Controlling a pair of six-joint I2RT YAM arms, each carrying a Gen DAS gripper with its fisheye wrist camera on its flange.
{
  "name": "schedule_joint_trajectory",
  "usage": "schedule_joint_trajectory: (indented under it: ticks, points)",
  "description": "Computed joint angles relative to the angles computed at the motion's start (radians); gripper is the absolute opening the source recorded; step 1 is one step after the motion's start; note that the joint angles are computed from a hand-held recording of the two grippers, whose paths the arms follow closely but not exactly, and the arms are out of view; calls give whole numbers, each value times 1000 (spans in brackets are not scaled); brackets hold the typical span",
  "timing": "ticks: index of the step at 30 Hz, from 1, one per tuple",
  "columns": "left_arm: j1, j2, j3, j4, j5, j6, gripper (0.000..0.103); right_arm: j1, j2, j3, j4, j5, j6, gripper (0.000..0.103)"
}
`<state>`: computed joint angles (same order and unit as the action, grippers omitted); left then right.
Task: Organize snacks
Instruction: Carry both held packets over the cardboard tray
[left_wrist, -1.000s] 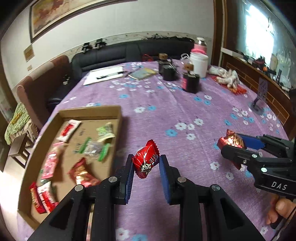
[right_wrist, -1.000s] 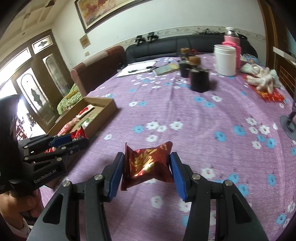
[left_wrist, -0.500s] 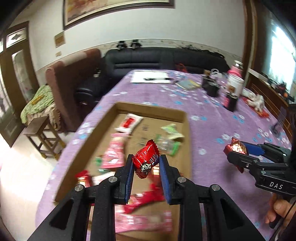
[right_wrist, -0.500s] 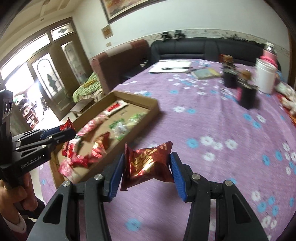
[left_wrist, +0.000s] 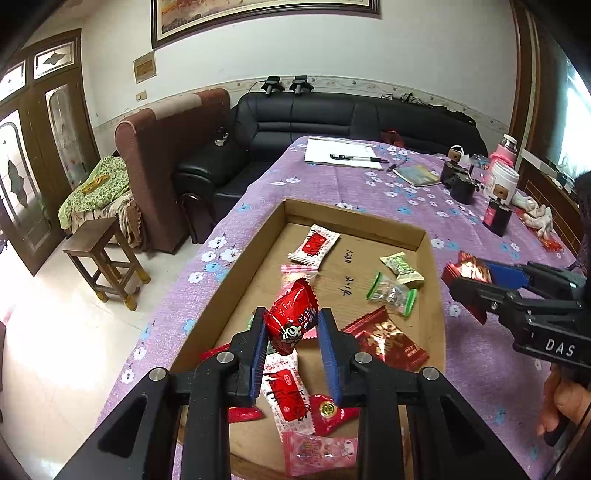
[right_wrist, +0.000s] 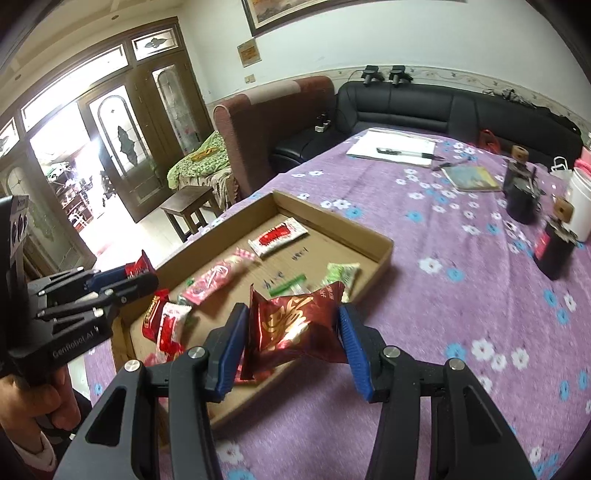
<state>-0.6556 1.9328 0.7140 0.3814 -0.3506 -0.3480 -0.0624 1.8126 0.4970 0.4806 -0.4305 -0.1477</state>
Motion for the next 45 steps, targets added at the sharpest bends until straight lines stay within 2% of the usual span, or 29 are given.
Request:
schedule_joint_trajectory:
  ticks: [30, 45]
  points:
    - [96, 159, 180, -61, 50, 40, 28, 131, 293, 450, -201, 95, 42, 50]
    - [92, 205, 238, -95, 63, 52, 28, 127, 380, 547, -252, 124, 34, 50]
